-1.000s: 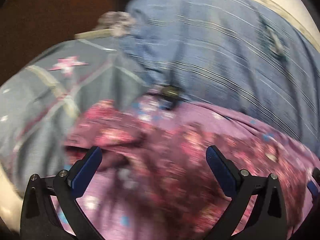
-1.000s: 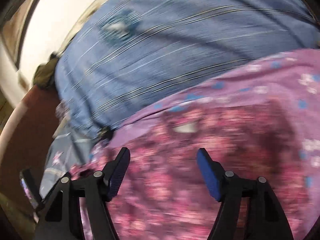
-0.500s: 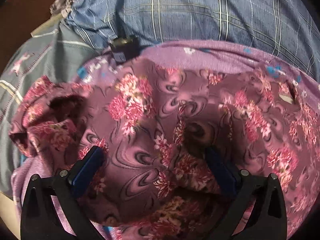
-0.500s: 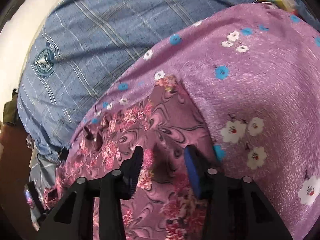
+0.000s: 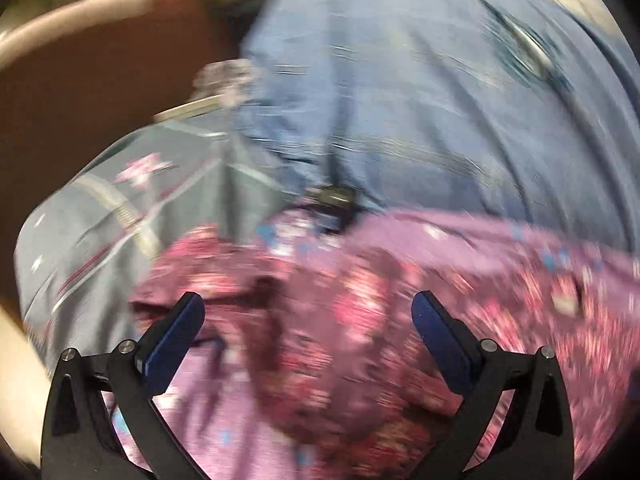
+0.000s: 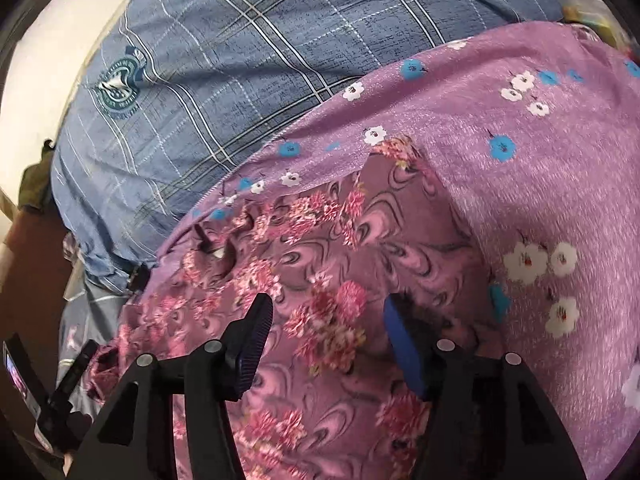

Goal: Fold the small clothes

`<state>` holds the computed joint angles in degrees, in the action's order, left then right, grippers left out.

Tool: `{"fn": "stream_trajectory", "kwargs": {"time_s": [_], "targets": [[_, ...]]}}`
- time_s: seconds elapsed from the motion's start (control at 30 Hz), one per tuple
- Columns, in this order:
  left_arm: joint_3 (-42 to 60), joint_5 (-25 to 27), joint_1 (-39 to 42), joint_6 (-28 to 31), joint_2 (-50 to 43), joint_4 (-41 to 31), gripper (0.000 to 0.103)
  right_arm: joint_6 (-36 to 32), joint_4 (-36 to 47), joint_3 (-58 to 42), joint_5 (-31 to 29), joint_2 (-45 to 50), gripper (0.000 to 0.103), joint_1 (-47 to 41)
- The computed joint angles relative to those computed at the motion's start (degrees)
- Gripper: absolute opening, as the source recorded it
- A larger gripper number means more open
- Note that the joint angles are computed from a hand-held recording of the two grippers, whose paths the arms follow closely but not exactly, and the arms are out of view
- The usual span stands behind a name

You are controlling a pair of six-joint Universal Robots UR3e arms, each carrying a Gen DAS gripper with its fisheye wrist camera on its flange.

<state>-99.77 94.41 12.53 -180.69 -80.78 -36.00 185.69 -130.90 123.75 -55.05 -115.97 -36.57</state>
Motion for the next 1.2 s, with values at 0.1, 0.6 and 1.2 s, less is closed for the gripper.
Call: {"fn": "stream_trajectory", "kwargs": {"time_s": [0.1, 0.6, 1.2], "targets": [[-0.7, -6.3, 10.4, -3.3, 1.7, -2.0, 0.103, -0.6, 0.1, 0.9, -1.3, -1.0, 0.059, 0.7], [7.4, -28.5, 30.6, -2.2, -11.3, -11.3, 0.093, 0.4, -7.7, -2.1, -14.6, 5.3, 0.065, 12.0], [8.1, -61.8, 34.6, 6.3, -6.4, -29.6, 0.013, 0.0, -5.1, 0.3, 3.0, -1.5, 0.063, 5.7]]}}
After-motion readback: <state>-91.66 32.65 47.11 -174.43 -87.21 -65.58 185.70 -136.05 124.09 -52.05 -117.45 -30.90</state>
